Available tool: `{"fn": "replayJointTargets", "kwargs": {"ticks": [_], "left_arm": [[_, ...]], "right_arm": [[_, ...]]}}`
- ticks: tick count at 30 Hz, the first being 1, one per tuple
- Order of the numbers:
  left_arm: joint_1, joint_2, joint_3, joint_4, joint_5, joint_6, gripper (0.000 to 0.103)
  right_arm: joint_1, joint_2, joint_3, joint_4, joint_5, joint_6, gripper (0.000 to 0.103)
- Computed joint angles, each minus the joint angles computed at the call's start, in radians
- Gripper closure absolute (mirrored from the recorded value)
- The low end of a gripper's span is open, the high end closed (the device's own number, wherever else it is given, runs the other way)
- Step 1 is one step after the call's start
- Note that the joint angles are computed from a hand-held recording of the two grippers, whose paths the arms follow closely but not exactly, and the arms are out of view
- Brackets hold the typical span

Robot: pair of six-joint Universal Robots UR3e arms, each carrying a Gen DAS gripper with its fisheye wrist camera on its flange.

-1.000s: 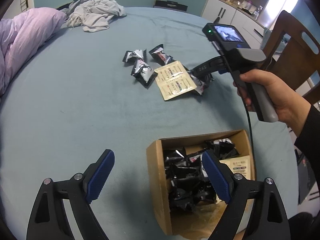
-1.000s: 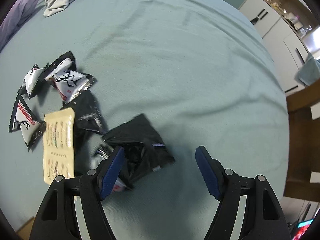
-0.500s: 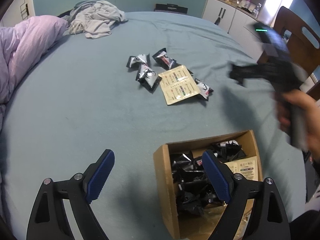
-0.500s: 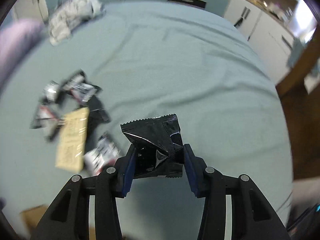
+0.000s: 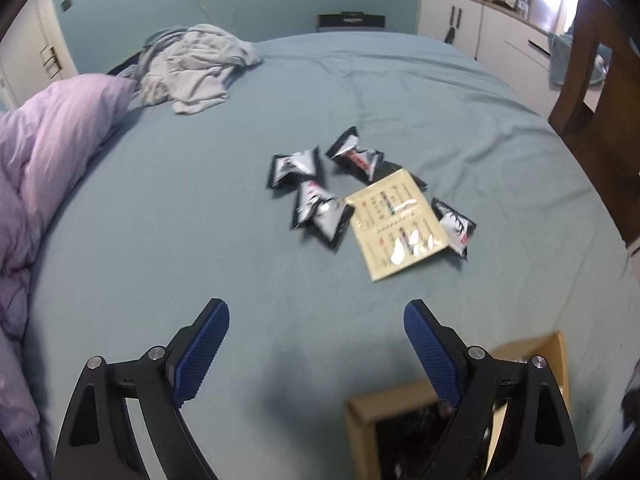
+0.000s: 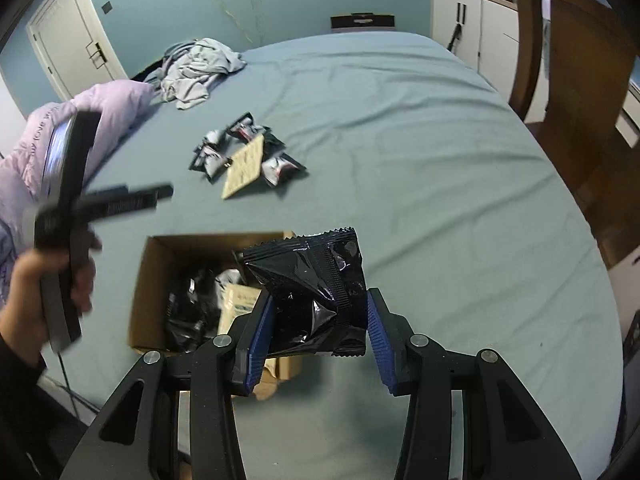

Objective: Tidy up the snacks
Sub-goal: 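Grasp a tan paper sachet with the left gripper while the right gripper holds its black packet, then drop the tan sachet and black packet into the box, opening both grippers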

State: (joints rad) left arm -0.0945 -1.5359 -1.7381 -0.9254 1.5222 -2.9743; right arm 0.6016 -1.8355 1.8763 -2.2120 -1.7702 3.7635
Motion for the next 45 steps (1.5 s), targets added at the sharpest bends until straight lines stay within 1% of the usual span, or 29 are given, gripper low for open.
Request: {"fn": "replayJointTargets", "kwargs": {"ticks": [2,4,5,8,10,11,14,16,17,18,19,20,21,23,24,28,31,33,36,38,41,44,45], "left_arm": [[-0.047,-0.055,0.037,0.022,0.017,0.022,0.012],[-0.124,-0.130,0.083,0.067,0.073,0.087,0.012],[-0.169,-0.183,0.122,0.073,0.111,0.127,0.012],[-0.267,-0.342,0.279,-0.010,0.224,0.185,0.012],[-0.338,-0.448,0.353,-0.004,0.362,0.199,0.012],[-0.357,-0.482,0.371,0.009,0.399,0.210,0.012],[-0.368,-0.561,0.449,-0.022,0.410,0.222,0.012],[-0.361,-0.600,0.514,-0.072,0.405,0.198,0.016],[-0.345,-0.605,0.545,-0.109,0.374,0.180,0.028],[-0.328,-0.607,0.575,-0.151,0.337,0.161,0.048],[-0.314,-0.610,0.603,-0.190,0.307,0.150,0.060],[-0.293,-0.608,0.627,-0.237,0.269,0.131,0.084],[-0.275,-0.598,0.634,-0.266,0.247,0.110,0.091],[-0.252,-0.538,0.577,-0.232,0.246,0.081,0.100],[-0.244,-0.507,0.545,-0.210,0.243,0.083,0.101],[-0.186,-0.306,0.387,-0.157,0.175,0.095,0.102],[-0.125,-0.123,0.278,-0.167,0.072,0.096,0.103],[-0.081,0.006,0.212,-0.196,-0.007,0.098,0.103],[-0.020,0.207,0.091,-0.244,-0.112,0.130,0.103],[0.003,0.290,0.041,-0.270,-0.162,0.151,0.103],[0.047,0.446,-0.040,-0.331,-0.259,0.182,0.103],[0.135,0.568,-0.085,-0.437,-0.387,0.232,0.103],[0.145,0.589,-0.101,-0.454,-0.409,0.239,0.103]], "right_arm": [[-0.008,0.019,-0.006,0.011,-0.020,-0.010,0.060],[-0.019,0.030,-0.019,0.019,0.002,0.002,0.060],[-0.038,0.025,-0.018,0.023,0.024,0.003,0.060],[-0.085,0.002,-0.006,0.035,0.071,-0.010,0.060],[-0.110,-0.012,0.009,0.023,0.101,-0.032,0.060],[-0.117,-0.014,0.011,0.016,0.114,-0.039,0.060],[-0.141,-0.039,0.046,-0.011,0.140,-0.067,0.060],[-0.147,-0.055,0.072,-0.021,0.142,-0.072,0.060],[-0.155,-0.056,0.078,-0.024,0.149,-0.076,0.060],[-0.160,-0.059,0.087,-0.029,0.154,-0.075,0.060],[-0.168,-0.062,0.094,-0.031,0.163,-0.077,0.060],[-0.172,-0.061,0.097,-0.034,0.169,-0.077,0.060],[-0.176,-0.058,0.099,-0.038,0.172,-0.077,0.060],[-0.171,-0.052,0.097,-0.046,0.158,-0.071,0.060],[-0.164,-0.046,0.094,-0.053,0.143,-0.067,0.060],[-0.129,-0.018,0.097,-0.090,0.091,-0.037,0.060],[-0.112,-0.005,0.107,-0.113,0.069,-0.011,0.060],[-0.100,0.002,0.116,-0.126,0.051,0.009,0.060],[-0.077,0.015,0.128,-0.147,0.017,0.029,0.060],[-0.060,0.032,0.127,-0.151,-0.012,0.044,0.060],[-0.059,0.026,0.144,-0.164,-0.013,0.068,0.060],[-0.058,0.008,0.159,-0.167,-0.019,0.088,0.060],[-0.055,0.005,0.161,-0.168,-0.024,0.093,0.060]]}}
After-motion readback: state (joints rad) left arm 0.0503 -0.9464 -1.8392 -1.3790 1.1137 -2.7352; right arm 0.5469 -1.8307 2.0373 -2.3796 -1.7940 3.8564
